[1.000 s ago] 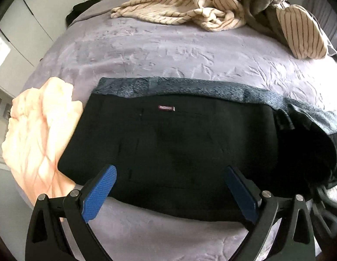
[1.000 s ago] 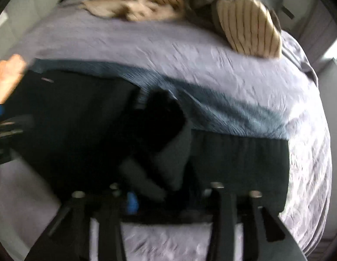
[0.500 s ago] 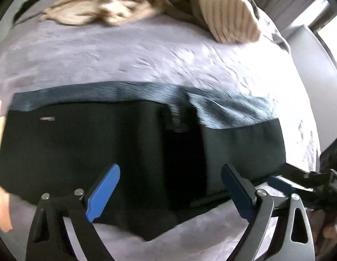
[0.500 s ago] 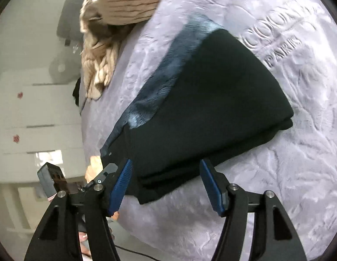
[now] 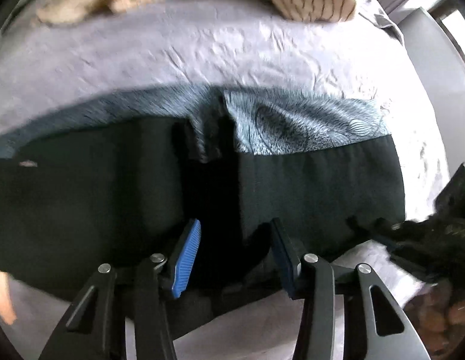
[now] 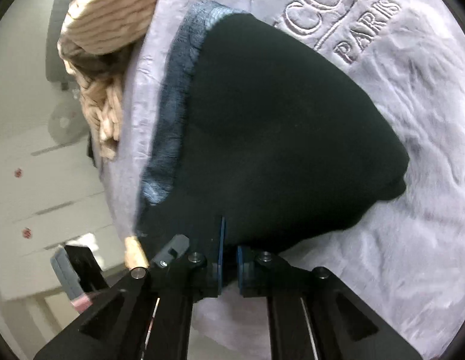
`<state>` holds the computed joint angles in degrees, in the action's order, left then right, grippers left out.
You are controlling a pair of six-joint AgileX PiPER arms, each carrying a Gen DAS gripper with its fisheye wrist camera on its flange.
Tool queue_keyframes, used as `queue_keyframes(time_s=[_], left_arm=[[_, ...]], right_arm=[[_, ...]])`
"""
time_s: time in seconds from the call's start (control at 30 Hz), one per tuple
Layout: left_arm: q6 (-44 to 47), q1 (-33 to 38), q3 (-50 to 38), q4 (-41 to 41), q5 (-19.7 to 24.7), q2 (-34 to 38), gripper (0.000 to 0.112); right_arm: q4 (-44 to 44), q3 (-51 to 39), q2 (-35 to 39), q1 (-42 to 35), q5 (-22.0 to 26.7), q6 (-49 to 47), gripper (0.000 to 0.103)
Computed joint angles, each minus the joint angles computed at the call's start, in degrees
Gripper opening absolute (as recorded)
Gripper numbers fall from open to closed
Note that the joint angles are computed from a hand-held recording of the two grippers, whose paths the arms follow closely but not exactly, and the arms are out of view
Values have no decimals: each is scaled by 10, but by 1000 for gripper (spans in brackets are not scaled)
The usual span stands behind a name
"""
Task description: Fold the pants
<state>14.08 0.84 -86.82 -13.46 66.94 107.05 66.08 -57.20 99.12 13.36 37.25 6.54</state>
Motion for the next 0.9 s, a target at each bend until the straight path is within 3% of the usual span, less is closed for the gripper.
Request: queue_keyframes(time_s=[0.1,0.17,0.2,0.33,0.4,0.47,0.5,0.53,0.6,0.7,0.77,0.83,0.9], left_arm=[[-2,-3,67,30,-56,-49,53],[-36,-14,95,66,-79,-38,81],[-52,-15,107,76,-96,-35,84],[-62,0,105,55,-93,-29,85],[-52,4,106,59,-94,-45,85],[-45,8,92,65,-81,-55,85],[-47,7,81,67,-74,-57,85],[-48,6,66,65,-66,-55,85],[-47,1,36,52,-53,-53,85],[-53,-19,-18,36,-46,-26,85],[-63,-40,-44,31,-42,0,85],[-72,-66,-70,23,-47,34,85],[-87,-95,-82,36,-61,58,85]], right_arm=[[-24,-15,-17,17,9,-5,7],[-32,-14,1,34,9,-2,6],[-23,-13,17,39,9,-10,6],[24,-4,55,46,0,-63,8],[6,-29,47,29,52,-99,14],[-67,-81,29,6,125,-106,29],[-93,-98,16,-6,140,-109,44],[-121,-110,-2,-18,142,-108,63],[-169,-137,-26,-57,118,-109,73],[-232,-195,18,-106,105,-77,72],[-275,-232,73,-120,106,-57,57],[-241,-255,132,-136,124,-104,35],[-218,-269,172,-144,134,-117,35]])
